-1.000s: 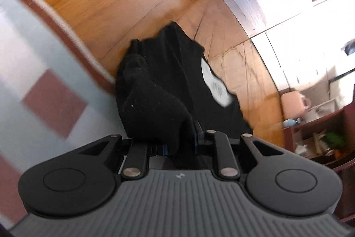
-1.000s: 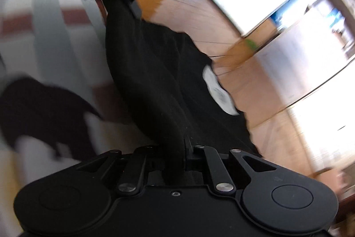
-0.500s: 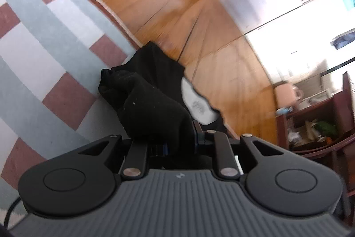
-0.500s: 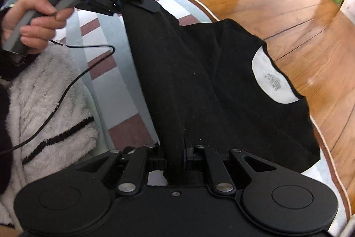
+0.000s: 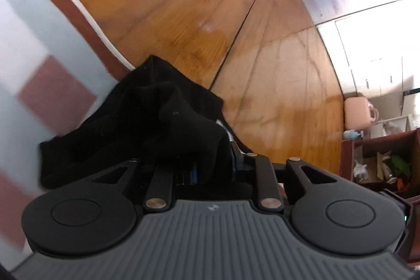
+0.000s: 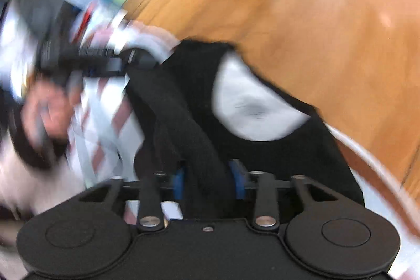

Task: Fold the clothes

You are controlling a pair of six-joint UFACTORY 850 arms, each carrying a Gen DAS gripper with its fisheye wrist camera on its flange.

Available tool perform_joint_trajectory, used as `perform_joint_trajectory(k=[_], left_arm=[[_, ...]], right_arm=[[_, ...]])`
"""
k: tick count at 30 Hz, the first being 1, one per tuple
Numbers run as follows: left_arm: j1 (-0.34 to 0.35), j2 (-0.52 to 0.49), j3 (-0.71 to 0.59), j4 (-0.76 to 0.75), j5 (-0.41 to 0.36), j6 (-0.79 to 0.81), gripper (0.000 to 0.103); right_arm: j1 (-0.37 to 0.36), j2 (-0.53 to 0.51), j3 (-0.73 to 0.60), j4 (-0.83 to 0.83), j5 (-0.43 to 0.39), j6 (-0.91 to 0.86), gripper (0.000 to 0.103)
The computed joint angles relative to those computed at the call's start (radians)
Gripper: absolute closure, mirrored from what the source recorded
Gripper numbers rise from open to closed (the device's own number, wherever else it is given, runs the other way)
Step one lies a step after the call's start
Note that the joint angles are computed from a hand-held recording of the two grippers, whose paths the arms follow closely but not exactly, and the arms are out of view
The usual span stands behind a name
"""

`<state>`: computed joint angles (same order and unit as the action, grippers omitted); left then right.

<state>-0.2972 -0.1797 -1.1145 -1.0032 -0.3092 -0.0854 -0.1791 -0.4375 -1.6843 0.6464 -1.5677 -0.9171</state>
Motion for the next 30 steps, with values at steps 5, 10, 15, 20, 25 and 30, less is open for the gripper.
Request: perform_joint_trajectory(k=[5,10,15,20,25,30], left_arm=[[-0.008,-0.037,0.023,-0.202,0.034,0.222,0.082],[-0.010,-0.053,-0.004,-0.166,0.030,0.260,0.082],[-0.015,-0.052,0.008,-0.243,0.041,0.310,0.082],[-0.027,-0.046,0.008,-0.162,0.055,0.273,0.084],[-0.039,0.003,0.024,-0.130,0.089,0.310,0.086],[-0.021,0.035,0.027,-0.395,0.139,0.532,0.083]], right_arm=[[-0.179,0.014,0.170,0.315,0.138,0.208,0.051],[-0.265,0.165,0.341,0.345,0.274,0.133,0.051],[-0.282,0.333,0.519,0.313,0.464,0.040,0.050],[-0.255,0.380,0.620,0.323,0.618,0.096,0.046],[-0.228,0.481,0.745,0.521,0.727,-0.249,0.095],[-0.200,0.543,0.739,0.619,0.787,-0.409,0.096]])
